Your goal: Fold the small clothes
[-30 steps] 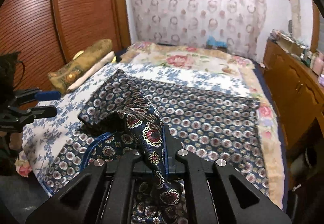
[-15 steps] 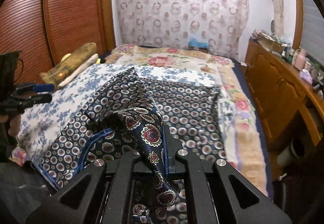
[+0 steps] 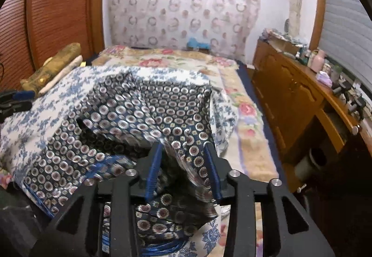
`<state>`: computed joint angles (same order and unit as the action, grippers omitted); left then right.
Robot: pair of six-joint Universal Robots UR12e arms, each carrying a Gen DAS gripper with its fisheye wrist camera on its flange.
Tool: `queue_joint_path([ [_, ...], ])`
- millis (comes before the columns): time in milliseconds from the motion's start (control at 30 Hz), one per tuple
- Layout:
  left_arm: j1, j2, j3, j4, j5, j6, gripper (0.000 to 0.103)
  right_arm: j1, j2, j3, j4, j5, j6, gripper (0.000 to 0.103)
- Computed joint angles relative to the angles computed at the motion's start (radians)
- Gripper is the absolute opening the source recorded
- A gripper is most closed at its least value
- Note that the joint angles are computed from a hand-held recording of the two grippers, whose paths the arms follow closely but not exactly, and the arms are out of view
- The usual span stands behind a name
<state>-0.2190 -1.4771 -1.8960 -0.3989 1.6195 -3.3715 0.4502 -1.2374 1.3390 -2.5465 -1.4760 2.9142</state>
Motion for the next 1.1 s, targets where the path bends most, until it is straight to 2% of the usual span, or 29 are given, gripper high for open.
queue_joint_path([
  [133,-0.002,-0.002,0.0,-0.002,-0.001,-0.001,0.055,0.012,0.004,-0.006,-0.011,0.024,-0.012,0.042],
  [267,-0.002,-0.002,-0.001,0.0,-0.001,-0.001,0.055,0.035,0.035,-0.044,0.026,0.052,-0.045,0.05],
  [333,-0.002,-0.002,-0.001,-0.002,0.0,-0.002,0.055,0.048,0.055,-0.065,0.054,0.073,-0.073,0.053],
  [533,-0.002,-0.002,-0.001,-0.003,-0.002,-0.002,0.055,0.079,0.121,-0.153,0.178,0.128,-0.14,0.054],
  [733,-0.004,-0.001,-0.003,-0.006,-0.005,0.001,0.055,0.106,0.171,-0.217,0.28,0.071,-0.226,0.055],
  [867,-0.005,-0.003,-0.001,-0.013,-0.006,0.003,0.055,0.124,0.19,-0.233,0.295,-0.032,-0.314,0.055],
  [967,-0.006,-0.006,0.002,-0.017,-0.007,0.003,0.055,0.119,0.2,-0.25,0.31,-0.019,-0.318,0.054],
  [1000,-0.007,-0.006,0.004,-0.019,-0.006,0.003,0.055,0.118,0.202,-0.252,0.308,-0.018,-0.314,0.05],
  [1067,-0.008,-0.007,0.004,-0.019,-0.007,0.006,0.055,0.112,0.207,-0.261,0.31,-0.011,-0.309,0.034],
  [1100,-0.009,-0.007,0.004,-0.02,-0.007,0.006,0.055,0.11,0.209,-0.267,0.312,-0.009,-0.303,0.021],
])
